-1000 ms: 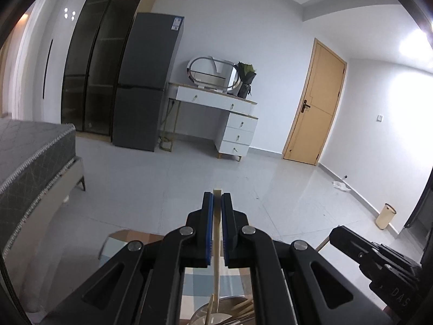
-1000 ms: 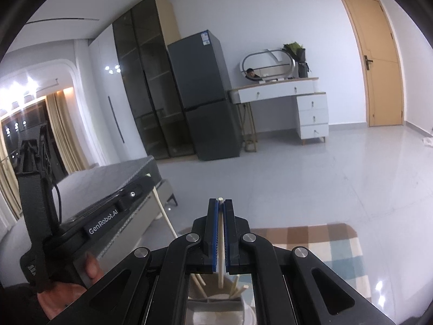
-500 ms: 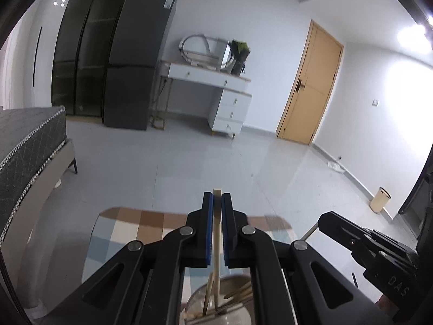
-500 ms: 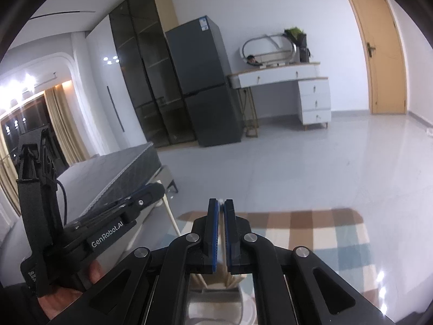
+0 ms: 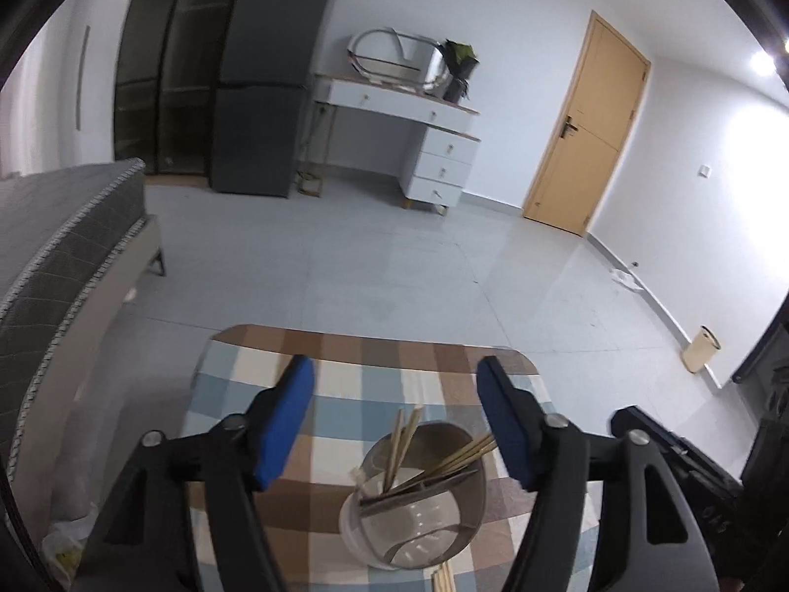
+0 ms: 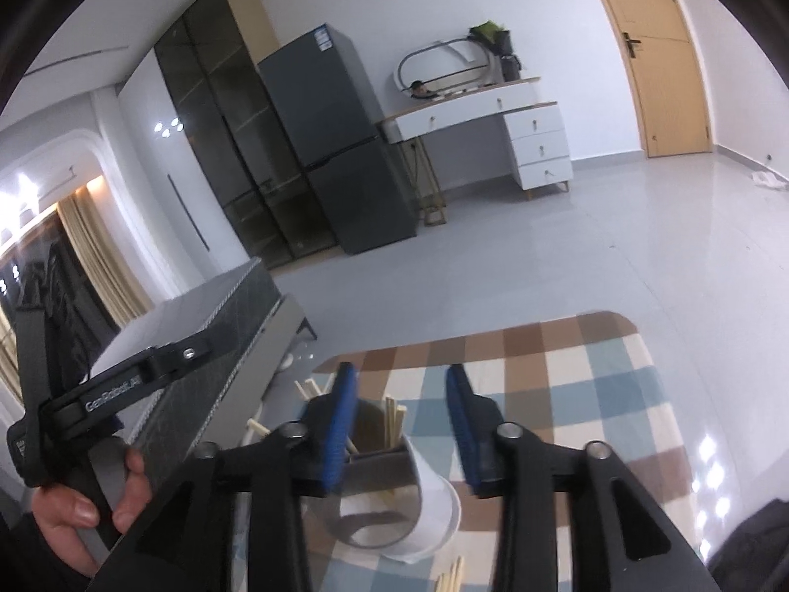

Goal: Organize utensils
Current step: 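Lower both chopsticks into the holder and open both grippers, then move both tools back down toward the remaining chopsticks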

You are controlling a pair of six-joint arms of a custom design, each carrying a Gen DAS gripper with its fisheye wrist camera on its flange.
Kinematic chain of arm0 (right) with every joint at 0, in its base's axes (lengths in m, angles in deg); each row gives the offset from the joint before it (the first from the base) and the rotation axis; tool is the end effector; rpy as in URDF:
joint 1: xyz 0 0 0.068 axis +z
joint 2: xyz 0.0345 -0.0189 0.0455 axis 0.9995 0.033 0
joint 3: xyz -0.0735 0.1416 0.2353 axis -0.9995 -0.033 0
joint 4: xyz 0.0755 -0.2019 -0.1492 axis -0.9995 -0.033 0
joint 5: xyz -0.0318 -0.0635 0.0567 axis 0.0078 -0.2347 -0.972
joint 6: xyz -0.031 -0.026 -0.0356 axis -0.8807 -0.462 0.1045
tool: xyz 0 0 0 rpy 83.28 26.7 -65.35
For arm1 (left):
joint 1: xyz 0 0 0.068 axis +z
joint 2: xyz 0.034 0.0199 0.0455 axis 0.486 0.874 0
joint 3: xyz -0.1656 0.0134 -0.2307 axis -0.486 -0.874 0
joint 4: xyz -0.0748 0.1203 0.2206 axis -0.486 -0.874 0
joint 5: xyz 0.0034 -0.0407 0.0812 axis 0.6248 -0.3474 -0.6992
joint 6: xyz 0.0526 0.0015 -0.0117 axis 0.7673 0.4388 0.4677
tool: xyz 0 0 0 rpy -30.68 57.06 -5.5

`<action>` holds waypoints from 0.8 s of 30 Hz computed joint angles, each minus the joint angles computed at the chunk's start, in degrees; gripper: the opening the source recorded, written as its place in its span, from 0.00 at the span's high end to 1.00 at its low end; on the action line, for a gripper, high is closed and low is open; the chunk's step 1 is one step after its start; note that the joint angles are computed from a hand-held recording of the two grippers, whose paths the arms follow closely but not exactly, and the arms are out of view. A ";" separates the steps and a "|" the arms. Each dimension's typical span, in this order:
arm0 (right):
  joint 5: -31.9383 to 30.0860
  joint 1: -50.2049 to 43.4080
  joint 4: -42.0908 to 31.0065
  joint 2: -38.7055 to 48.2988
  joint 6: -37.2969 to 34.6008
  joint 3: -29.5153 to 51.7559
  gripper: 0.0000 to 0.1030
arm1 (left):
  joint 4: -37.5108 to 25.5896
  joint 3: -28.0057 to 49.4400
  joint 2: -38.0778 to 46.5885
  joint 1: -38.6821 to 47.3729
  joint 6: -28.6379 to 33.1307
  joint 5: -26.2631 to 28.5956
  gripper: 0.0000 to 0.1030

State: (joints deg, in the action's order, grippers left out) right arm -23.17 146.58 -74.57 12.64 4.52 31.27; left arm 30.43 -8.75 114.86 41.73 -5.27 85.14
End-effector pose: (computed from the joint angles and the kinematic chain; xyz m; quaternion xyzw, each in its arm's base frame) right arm 0.1488 0.1985 0.2303 0.1168 0.8619 0.1456 0.4715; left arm 0.1957 0.0225 0.2530 0.1235 0.8850 -0.2004 0.4017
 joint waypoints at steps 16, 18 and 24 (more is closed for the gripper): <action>25.47 26.32 -29.43 1.96 22.92 12.34 0.17 | -25.45 3.29 -15.24 21.71 19.78 12.53 0.16; 27.05 28.64 -34.92 4.01 27.86 14.55 0.16 | -27.99 3.60 -15.46 24.18 22.32 13.97 0.16; 29.68 34.14 -51.25 9.83 46.24 19.46 0.06 | -35.80 3.56 -16.51 32.64 32.71 19.33 0.09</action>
State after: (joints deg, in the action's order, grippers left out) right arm 6.51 180.72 -125.82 22.48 50.76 50.73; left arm -5.37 -5.18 98.35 74.37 27.43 104.47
